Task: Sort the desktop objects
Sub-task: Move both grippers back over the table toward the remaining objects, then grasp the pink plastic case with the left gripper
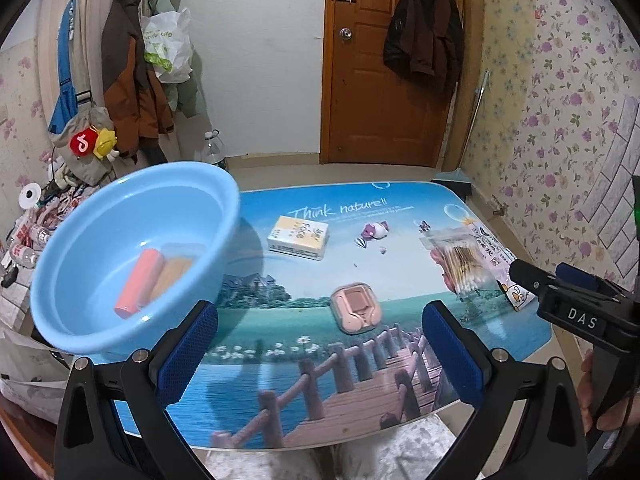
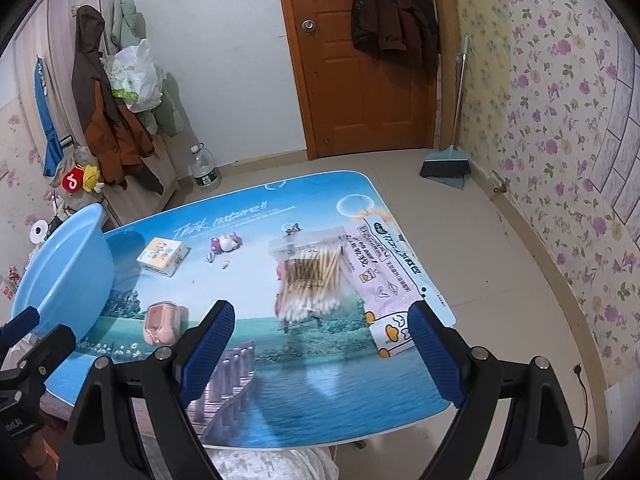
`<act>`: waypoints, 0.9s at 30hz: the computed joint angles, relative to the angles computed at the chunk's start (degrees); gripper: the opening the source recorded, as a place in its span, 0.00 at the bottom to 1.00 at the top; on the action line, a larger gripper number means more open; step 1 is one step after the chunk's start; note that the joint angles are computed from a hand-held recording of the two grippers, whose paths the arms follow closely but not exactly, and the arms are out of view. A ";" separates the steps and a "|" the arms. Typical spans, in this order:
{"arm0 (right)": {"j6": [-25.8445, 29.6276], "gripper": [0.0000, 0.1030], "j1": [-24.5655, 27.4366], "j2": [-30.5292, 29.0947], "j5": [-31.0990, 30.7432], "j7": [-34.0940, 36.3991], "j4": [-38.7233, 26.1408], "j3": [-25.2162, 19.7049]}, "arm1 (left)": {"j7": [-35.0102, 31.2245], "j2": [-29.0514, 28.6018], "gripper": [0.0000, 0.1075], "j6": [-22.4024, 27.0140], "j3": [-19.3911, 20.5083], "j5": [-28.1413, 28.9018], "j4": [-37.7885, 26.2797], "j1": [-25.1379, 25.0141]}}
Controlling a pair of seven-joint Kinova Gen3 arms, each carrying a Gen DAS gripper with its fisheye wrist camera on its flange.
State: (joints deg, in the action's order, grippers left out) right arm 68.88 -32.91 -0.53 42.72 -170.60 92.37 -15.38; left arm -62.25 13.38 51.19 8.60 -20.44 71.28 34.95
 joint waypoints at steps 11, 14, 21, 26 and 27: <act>-6.63 0.87 3.54 -1.13 -2.65 0.22 4.71 1.35 | 0.79 7.07 0.95 2.43 -1.65 -0.61 -5.04 3.14; -8.40 0.87 4.26 -1.33 -2.78 0.49 5.61 1.44 | 1.25 8.82 0.94 3.36 -2.39 -0.16 -6.76 3.54; -10.99 0.87 5.71 -1.18 -3.35 1.64 6.46 1.99 | 1.32 12.20 0.87 5.19 -3.39 2.01 -9.90 3.72; -13.01 0.87 6.51 -1.09 -4.36 1.86 7.22 2.40 | 2.61 14.03 0.85 6.08 -4.56 1.41 -11.31 4.87; -13.23 0.87 6.60 -1.02 -4.55 1.96 7.27 2.43 | 2.66 14.23 0.82 6.29 -4.57 1.66 -11.44 4.81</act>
